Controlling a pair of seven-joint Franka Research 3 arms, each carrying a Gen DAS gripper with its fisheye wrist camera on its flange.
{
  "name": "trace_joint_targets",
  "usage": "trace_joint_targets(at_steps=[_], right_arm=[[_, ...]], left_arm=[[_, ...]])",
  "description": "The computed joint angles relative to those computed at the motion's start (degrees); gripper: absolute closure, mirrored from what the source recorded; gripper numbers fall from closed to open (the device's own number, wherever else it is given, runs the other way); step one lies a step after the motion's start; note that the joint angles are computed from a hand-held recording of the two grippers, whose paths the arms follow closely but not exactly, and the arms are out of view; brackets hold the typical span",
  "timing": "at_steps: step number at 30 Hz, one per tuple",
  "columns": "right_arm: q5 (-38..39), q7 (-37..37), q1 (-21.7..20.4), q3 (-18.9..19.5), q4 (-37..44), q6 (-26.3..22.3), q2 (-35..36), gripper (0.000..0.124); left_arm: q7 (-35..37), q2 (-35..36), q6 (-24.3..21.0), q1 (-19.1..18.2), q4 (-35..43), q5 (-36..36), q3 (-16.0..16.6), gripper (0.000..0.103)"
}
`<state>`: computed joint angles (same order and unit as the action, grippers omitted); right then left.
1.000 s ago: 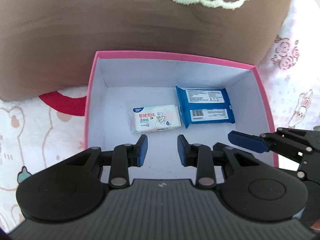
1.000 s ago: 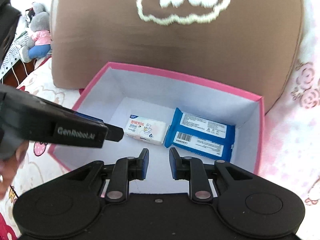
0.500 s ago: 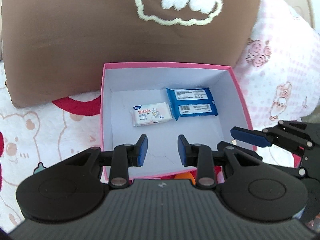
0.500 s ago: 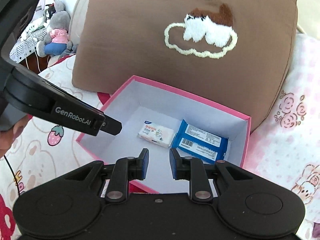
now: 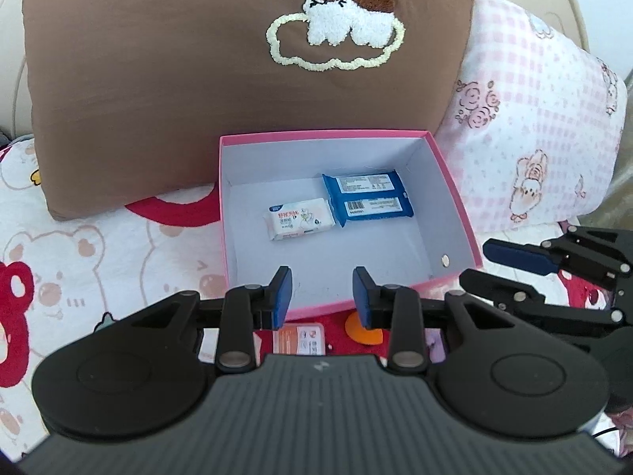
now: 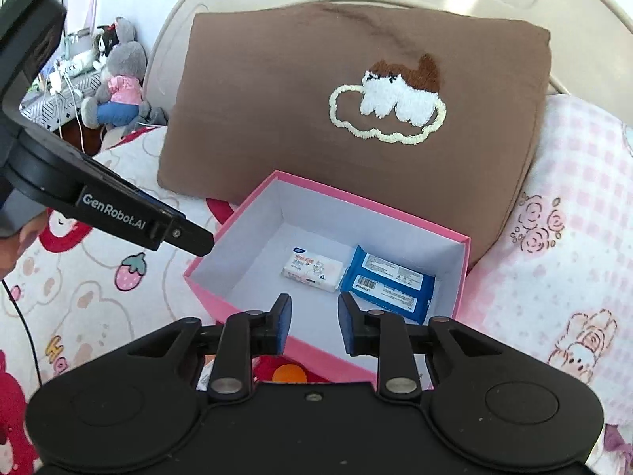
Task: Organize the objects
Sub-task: 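Withdraw the left tool up from the pink box, then move the left tool down to the orange makeup sponge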
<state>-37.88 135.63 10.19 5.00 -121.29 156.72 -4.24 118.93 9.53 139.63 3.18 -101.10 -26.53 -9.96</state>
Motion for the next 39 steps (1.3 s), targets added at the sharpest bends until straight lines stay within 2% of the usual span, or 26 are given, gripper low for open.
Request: trace_joint_targets(at_steps=[9, 16, 26, 28, 37, 39], right_arm=[[-4.53, 6.07, -0.9, 2.86, -3.02, -1.63, -5.12, 0.091], [-4.15, 5.87, -1.13, 5.84, -4.84, -3.09, -8.6, 0.089], [-4.23, 8.37, -1.53, 9.04, -8.25, -4.65, -12.8, 0.084], [-3.69, 8.89, -1.59, 9.49, -8.99, -4.67, -13.2, 0.081], [-0.78, 8.79, -0.81, 10.52, -11.51, -3.86, -13.52, 0.066], [-0.39, 9.08, -0.85, 10.73, -12.05, -3.77, -13.62, 0.056]], left_arm=[[6.79, -6.04, -2.77, -0.07, -5.2, -6.41, 1.35, 0.069], [10.07, -9.6, -6.23, -0.74, -7.96, -9.97, 3.76, 0.069], [13.69, -15.43, -8.97, -1.57, -14.09, -11.05, 7.11, 0.068], [14.05, -16.41, -9.56, -1.77, -15.12, -11.05, 7.63, 0.067], [15.74, -17.27, -17.51, -1.73, -15.58, -12.7, 9.34, 0.063], [15.12, -17.48, -18.18, -1.63, -15.95, -12.23, 9.23, 0.063]])
